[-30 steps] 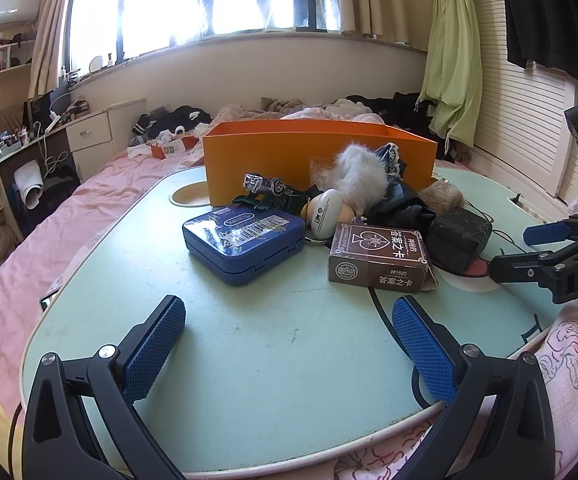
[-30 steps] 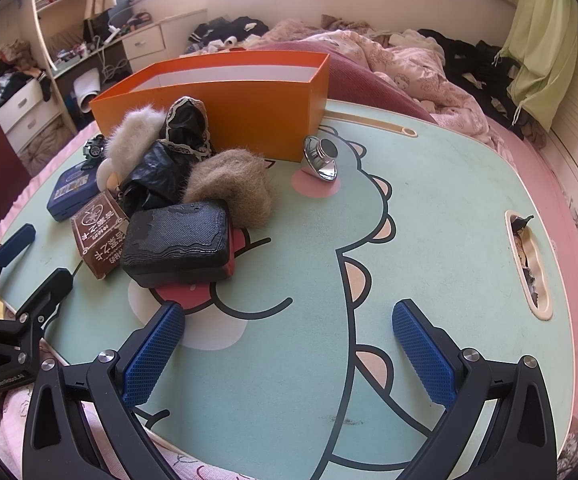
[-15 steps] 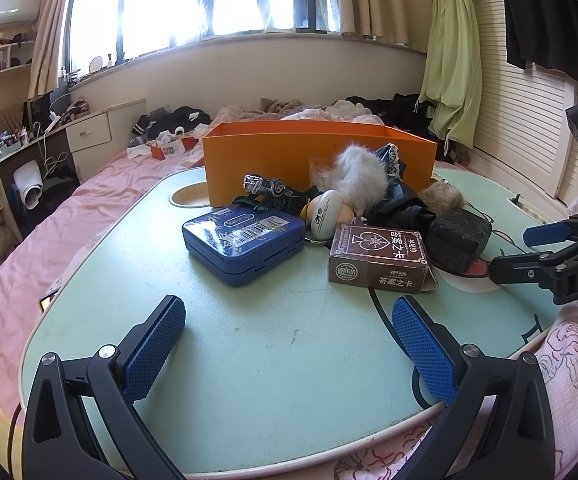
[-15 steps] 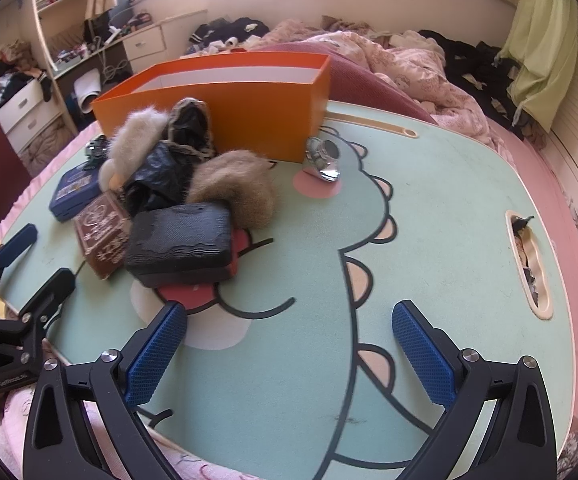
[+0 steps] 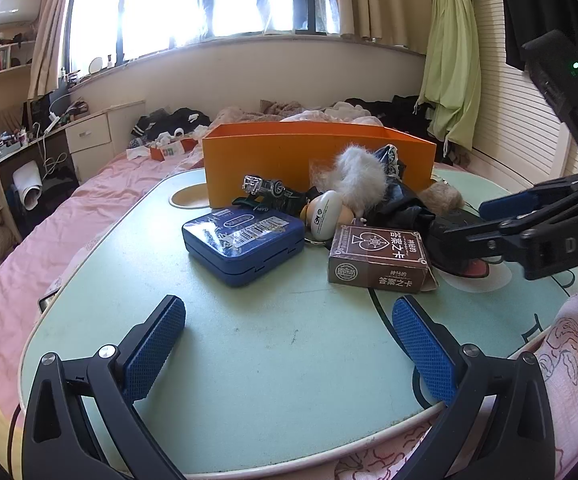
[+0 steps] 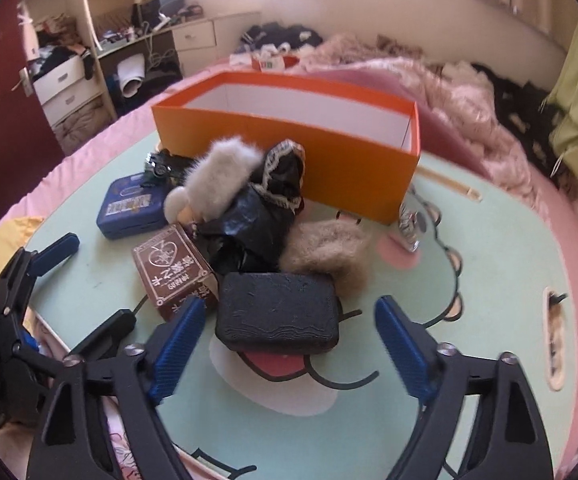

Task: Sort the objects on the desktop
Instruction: 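Reach to the black textured case and grasp it with the right gripper, then drop the black case into the orange box with right while left drops the brown card box in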

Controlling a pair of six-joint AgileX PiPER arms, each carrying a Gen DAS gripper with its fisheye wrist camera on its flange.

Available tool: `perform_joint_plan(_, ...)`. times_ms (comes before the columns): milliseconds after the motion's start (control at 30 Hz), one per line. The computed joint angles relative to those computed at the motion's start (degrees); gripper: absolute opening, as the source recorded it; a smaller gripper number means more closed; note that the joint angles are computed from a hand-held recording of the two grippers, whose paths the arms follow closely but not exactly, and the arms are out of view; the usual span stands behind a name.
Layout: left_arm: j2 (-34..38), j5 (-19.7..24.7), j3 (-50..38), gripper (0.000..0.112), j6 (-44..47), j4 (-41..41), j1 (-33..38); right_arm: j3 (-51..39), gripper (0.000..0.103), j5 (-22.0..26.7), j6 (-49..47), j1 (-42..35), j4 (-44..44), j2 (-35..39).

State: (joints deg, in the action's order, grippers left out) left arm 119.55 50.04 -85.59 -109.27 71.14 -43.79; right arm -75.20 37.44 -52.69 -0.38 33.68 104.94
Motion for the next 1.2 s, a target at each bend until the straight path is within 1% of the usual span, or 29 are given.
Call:
perform_joint_plan(33,-0.04,0.08,0.03,0.103,-0.03,-0.04,-0.06,-0.68,0.068,1.25,0.46,-0.14,-0.11,0.59)
perform_joint_plan(67,-0.05,0.15,0.06,0.103,-0.08,-0.07,-0.11,-1.22,0.06,2.64,0.16,-0.5,0.48,1.25)
perform_joint_plan(200,0.07,0.47,-0.08,0.103,-0.25,-0.17,-0.19,1.08,0.06,1.21,-1.1,-0.83,2.46,-0.23)
perform_joint_plan(300,0.14,0.63,-0.14,0.103,-0.33,-0.2,-0.23,4.64,0.06,-0.52,-5.91,-1.81,7.1,-2.99)
perform_joint_plan(433,0.4,0.66,-0.67,0.103,-0.22,-0.29,-0.16,7.76,0.06,-0.06,-11.69,-4.59,13.17,-5.68)
perform_joint_plan(500,1.1,1.11,-2.65,0.103,1.28,-1.16,-0.23,8.38,0.06,-0.2,-12.49,-5.12,14.58,-6.36)
perform_joint_plan(567,1.27,0.46,-3.29,0.103,2.08,-1.18,-0.06,9.9,0.06,-0.63,-14.15,-6.06,16.68,-7.52)
perform_joint_plan(667,0.92,-0.5,-3.1,0.103,1.78,-0.48,-0.18,10.38,0.06,0.04,-15.24,-7.11,18.46,-7.92)
perform_joint_plan(767,0.06,-2.65,-2.84,0.103,2.0,-0.27,-0.09,9.82,0.06,0.06,-14.26,-7.21,17.81,-7.54)
perform_joint_plan(900,-0.11,-3.01,-5.51,0.102,5.74,-0.48,-0.48,10.24,0.06,-0.29,-14.84,-7.34,18.34,-7.78)
perform_joint_plan(1000,1.08,-3.83,-10.81,0.099,13.66,-5.09,0.82,10.27,0.06,-0.16,-14.74,-7.39,18.31,-7.82)
perform_joint_plan(1067,3.06,-4.35,-16.28,0.096,21.06,-10.76,2.36,10.27,0.06,0.18,-14.57,-7.58,18.3,-7.82)
perform_joint_plan(1100,3.53,-4.84,-17.43,0.094,22.95,-12.68,3.08,10.29,0.06,0.29,-14.5,-7.66,18.33,-7.84)
perform_joint_plan(1200,5.83,-7.32,-23.34,0.09,32.84,-24.67,6.24,10.18,0.06,0.86,-14.5,-8.01,18.56,-7.77)
